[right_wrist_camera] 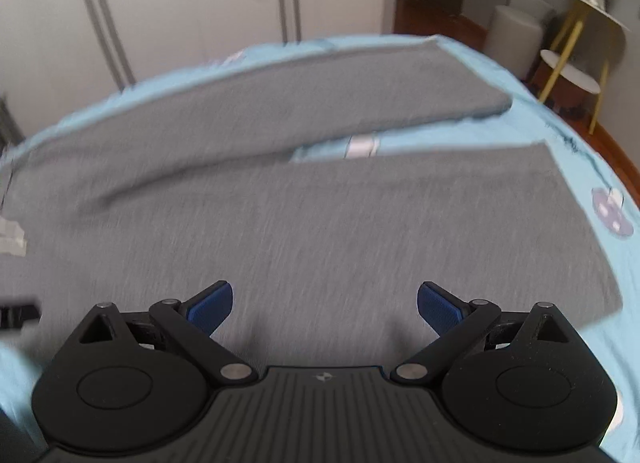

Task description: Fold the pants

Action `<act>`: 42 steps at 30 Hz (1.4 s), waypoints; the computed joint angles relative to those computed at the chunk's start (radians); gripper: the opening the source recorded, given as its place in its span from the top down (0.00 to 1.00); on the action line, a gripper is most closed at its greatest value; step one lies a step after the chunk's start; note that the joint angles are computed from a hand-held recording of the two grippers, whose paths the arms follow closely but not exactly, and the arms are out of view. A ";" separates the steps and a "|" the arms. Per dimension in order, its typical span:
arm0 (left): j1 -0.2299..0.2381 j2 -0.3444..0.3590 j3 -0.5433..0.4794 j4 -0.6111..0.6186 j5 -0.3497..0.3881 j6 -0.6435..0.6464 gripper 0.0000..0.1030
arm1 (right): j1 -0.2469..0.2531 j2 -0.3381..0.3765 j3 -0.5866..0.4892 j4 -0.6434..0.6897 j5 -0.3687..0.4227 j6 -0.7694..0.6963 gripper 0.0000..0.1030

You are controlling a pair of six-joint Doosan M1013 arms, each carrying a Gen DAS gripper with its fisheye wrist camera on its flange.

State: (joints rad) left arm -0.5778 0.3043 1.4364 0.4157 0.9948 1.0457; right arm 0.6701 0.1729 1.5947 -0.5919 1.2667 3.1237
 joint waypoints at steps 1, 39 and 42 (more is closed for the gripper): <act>0.005 0.005 -0.003 0.023 -0.025 -0.057 0.00 | -0.029 -0.003 -0.005 -0.005 -0.012 0.001 0.04; 0.054 0.123 0.027 0.424 -0.277 -0.379 0.00 | -0.348 -0.044 0.160 -0.295 -0.383 0.595 0.97; 0.100 0.085 0.058 0.397 -0.374 -0.436 0.00 | -0.192 -0.132 0.285 -0.337 -0.295 0.830 0.97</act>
